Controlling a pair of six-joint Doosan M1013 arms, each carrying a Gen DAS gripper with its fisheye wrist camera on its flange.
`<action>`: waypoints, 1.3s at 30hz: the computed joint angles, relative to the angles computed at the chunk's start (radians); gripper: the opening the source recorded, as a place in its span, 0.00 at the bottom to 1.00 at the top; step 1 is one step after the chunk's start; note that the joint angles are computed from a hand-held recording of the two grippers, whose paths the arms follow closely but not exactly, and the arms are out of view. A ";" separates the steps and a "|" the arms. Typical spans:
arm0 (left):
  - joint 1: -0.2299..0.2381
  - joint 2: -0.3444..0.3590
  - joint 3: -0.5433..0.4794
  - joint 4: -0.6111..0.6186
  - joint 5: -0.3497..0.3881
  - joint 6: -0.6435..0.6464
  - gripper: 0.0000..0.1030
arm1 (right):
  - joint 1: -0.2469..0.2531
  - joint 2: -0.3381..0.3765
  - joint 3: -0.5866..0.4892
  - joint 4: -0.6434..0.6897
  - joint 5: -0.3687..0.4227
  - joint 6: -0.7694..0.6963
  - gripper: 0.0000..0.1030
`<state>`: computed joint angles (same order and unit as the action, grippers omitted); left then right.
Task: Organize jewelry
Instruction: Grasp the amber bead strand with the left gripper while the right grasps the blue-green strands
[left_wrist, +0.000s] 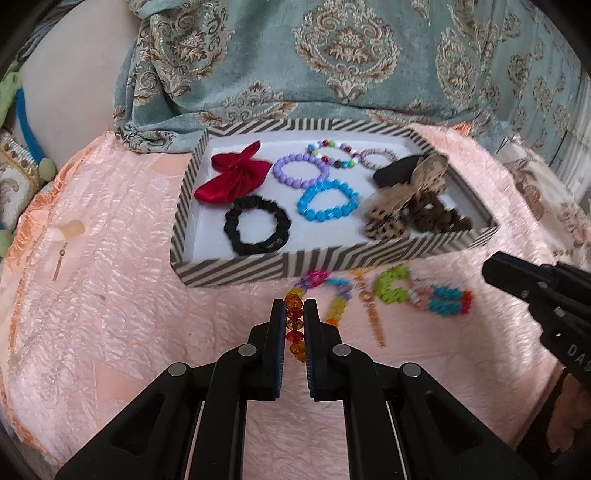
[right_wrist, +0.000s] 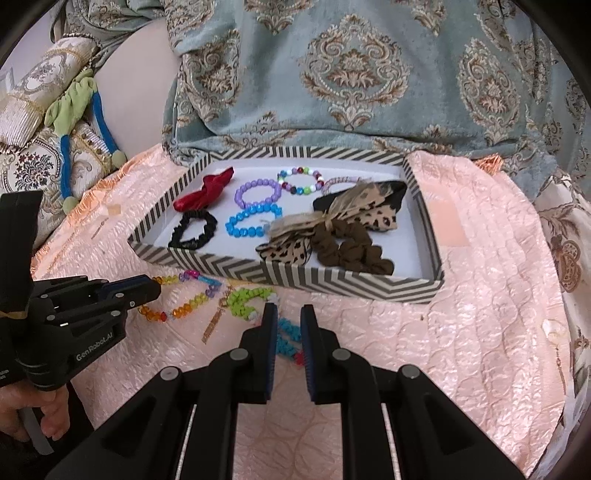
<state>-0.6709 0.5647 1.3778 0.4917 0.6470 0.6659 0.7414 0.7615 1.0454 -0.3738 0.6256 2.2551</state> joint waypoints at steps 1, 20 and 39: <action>-0.003 -0.005 -0.003 0.014 0.001 -0.005 0.00 | 0.000 -0.003 0.000 0.000 -0.003 0.000 0.12; 0.028 0.016 -0.167 0.025 -0.020 0.058 0.00 | -0.052 0.066 -0.248 0.070 0.054 -0.153 0.11; 0.065 0.049 -0.161 -0.078 -0.098 0.076 0.00 | -0.032 0.105 -0.147 0.210 0.240 -0.429 0.32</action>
